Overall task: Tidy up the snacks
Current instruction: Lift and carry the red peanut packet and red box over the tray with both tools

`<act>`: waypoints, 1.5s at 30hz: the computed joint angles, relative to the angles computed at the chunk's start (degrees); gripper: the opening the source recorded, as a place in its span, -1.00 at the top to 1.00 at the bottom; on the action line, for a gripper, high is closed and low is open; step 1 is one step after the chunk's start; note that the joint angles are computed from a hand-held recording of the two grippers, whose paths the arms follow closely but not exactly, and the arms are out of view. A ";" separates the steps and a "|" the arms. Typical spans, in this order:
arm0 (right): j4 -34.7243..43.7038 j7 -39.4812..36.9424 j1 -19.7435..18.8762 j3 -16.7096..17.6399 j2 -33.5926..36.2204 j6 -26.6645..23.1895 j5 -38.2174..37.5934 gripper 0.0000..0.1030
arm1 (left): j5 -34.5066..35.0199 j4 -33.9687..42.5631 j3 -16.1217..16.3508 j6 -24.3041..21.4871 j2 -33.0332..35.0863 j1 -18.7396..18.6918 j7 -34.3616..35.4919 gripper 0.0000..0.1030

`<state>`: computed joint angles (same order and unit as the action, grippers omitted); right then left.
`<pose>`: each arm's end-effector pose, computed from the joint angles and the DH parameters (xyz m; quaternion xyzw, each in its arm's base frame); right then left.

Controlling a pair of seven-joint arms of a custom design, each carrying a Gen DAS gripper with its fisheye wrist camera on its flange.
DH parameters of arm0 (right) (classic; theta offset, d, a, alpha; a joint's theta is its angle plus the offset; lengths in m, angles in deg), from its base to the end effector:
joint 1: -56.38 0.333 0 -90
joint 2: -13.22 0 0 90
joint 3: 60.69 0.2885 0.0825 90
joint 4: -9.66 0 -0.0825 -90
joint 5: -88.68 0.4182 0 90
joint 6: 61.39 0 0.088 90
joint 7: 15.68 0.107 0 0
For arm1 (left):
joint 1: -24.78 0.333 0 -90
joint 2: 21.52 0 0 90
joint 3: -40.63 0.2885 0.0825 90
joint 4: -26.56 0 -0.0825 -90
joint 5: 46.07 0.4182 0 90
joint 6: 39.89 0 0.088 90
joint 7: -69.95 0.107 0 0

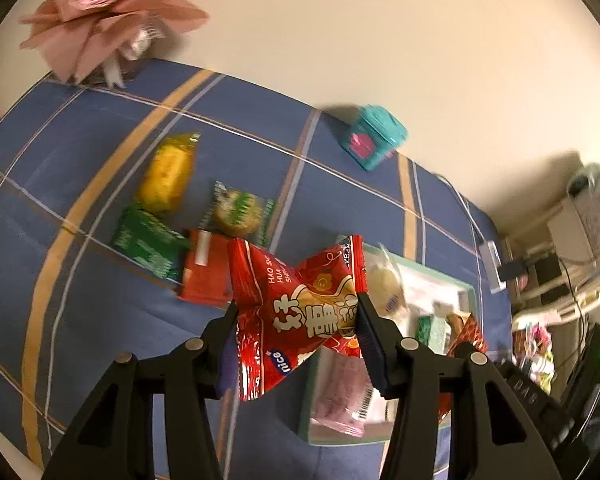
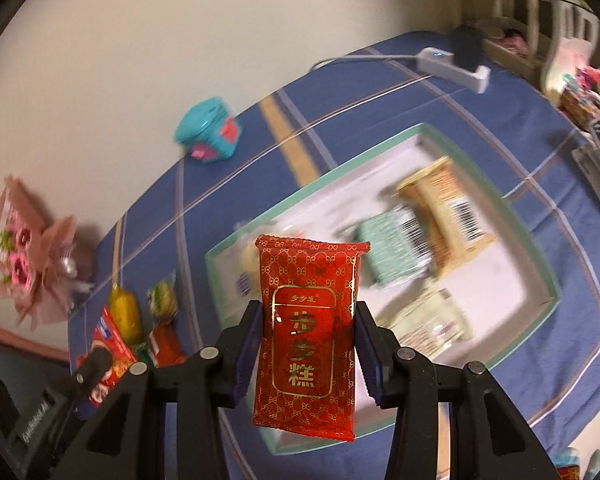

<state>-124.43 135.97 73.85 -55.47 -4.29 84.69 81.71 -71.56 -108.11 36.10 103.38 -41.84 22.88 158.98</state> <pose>0.4898 0.2082 0.4690 -0.4532 0.8527 -0.0718 0.2496 0.5177 -0.0571 0.4827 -0.7383 0.6080 -0.2888 0.0430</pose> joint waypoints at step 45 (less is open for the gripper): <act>-2.15 -2.36 -7.08 -1.52 2.17 8.57 -8.08 0.08 | 10.12 9.08 -6.21 6.20 13.31 -6.83 -0.95 -0.04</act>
